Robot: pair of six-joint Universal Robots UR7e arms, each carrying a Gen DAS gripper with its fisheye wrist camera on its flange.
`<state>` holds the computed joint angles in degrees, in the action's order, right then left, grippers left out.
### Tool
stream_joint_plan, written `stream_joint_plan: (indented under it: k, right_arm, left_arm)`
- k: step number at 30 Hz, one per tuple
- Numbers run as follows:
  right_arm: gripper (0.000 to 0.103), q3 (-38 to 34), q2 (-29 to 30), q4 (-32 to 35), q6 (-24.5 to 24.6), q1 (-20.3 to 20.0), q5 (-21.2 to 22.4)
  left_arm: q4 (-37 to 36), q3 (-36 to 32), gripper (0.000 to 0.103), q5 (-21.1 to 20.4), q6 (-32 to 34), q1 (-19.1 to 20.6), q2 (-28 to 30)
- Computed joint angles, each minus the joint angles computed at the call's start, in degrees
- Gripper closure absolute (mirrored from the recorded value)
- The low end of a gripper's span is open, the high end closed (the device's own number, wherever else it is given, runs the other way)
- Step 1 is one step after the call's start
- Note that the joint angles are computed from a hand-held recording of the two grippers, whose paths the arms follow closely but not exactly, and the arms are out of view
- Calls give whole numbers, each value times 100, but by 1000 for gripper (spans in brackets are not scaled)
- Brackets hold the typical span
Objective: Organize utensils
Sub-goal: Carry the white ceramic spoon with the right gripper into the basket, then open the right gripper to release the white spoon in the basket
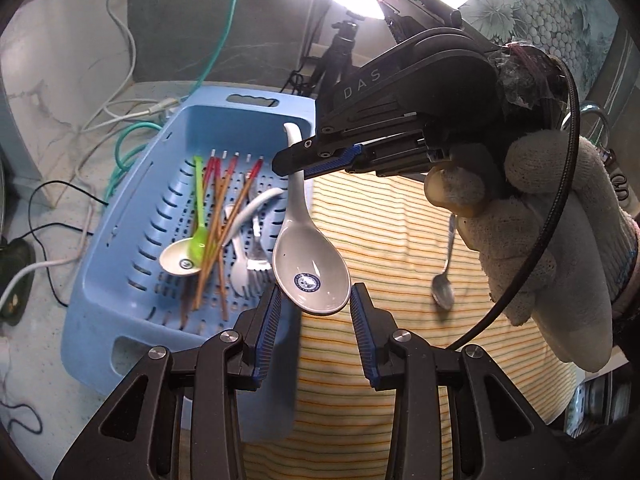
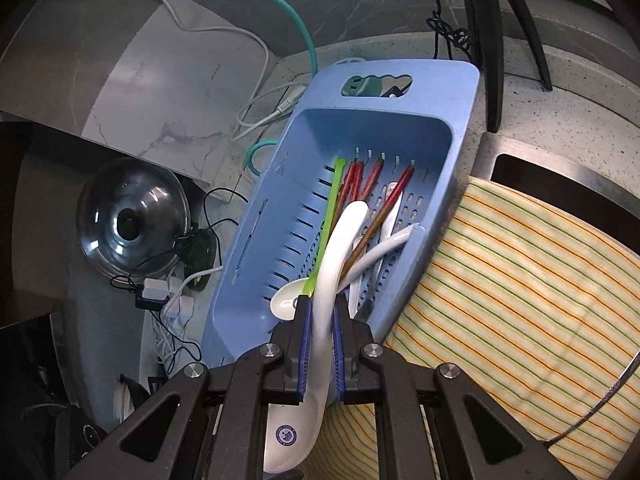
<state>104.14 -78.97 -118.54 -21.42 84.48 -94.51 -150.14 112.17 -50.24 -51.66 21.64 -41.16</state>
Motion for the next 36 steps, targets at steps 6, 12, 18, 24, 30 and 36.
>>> stream_joint_plan:
  k: [6,12,18,24,30,36]
  right_arm:
    - [94,-21,293,-259,235,82,-126]
    - [93,-38,476,-447,303,145,-253]
    - [91,-25,543,-597,234,189,-374]
    - [73,-6,554,-710,250,197,-525]
    - [68,26,443,-727,144,190,-470]
    - [68,42,307,-674,73,171,-406]
  left_arm:
    - [-32,56,69,-79,230,213,-86]
    - [-22,70,69,-172,364,334,-140]
    - [2,32,69,-180,472,415,-142]
    - [272,-82,68,-99,365,461,-147]
    - [357,-56,65,-50,280,454,-196]
    - [398,-67,65,0,176,379,-190]
